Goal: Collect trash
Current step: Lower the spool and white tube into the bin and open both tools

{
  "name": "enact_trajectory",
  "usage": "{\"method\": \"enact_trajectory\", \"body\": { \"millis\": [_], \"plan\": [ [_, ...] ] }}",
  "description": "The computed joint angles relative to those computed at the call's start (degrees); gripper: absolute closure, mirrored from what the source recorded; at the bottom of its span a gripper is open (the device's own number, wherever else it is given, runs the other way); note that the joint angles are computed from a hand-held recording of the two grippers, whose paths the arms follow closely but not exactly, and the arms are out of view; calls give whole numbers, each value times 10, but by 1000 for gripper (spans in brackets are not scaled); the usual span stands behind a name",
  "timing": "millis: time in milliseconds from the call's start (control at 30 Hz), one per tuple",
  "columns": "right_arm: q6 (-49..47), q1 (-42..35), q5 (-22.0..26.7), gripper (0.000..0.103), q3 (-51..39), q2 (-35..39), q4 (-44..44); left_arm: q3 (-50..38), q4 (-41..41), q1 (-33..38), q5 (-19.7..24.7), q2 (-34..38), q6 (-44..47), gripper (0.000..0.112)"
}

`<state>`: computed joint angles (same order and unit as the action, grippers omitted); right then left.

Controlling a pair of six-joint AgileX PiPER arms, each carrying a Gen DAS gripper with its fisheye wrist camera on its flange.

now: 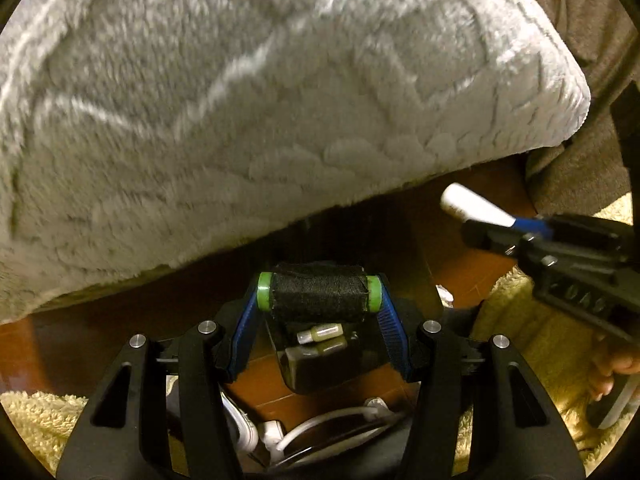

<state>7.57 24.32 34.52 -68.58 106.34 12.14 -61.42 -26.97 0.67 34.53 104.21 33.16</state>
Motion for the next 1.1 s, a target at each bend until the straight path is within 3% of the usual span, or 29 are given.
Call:
{"method": "enact_trajectory", "body": {
  "millis": [267, 400, 433, 533, 700, 833, 933, 1100],
  "plan": [
    [-7, -17, 17, 80, -26, 26, 23, -18, 9, -5, 14, 26, 2, 60],
    [-4, -23, 17, 78, -25, 27, 28, -26, 24, -19, 6, 35, -18, 46],
    [-4, -25, 18, 73, -26, 26, 27, -25, 24, -19, 4, 34, -19, 39],
    [-5, -36, 24, 61, -36, 26, 24, -21, 22, -17, 0, 28, -21, 33],
    [-10, -50, 38, 52, -38, 0, 31, -25, 24, -8, 8, 10, -27, 28],
    [-54, -73, 21, 31, -28, -42, 71, -9, 8, 0, 1, -38, -11, 19],
    [-23, -73, 6, 15, -33, -89, 17, -6, -5, 13, 7, -77, 2, 17],
    [-13, -90, 9, 8, -70, -143, -6, -28, -31, 35, 33, -136, 21, 17]
  ]
}}
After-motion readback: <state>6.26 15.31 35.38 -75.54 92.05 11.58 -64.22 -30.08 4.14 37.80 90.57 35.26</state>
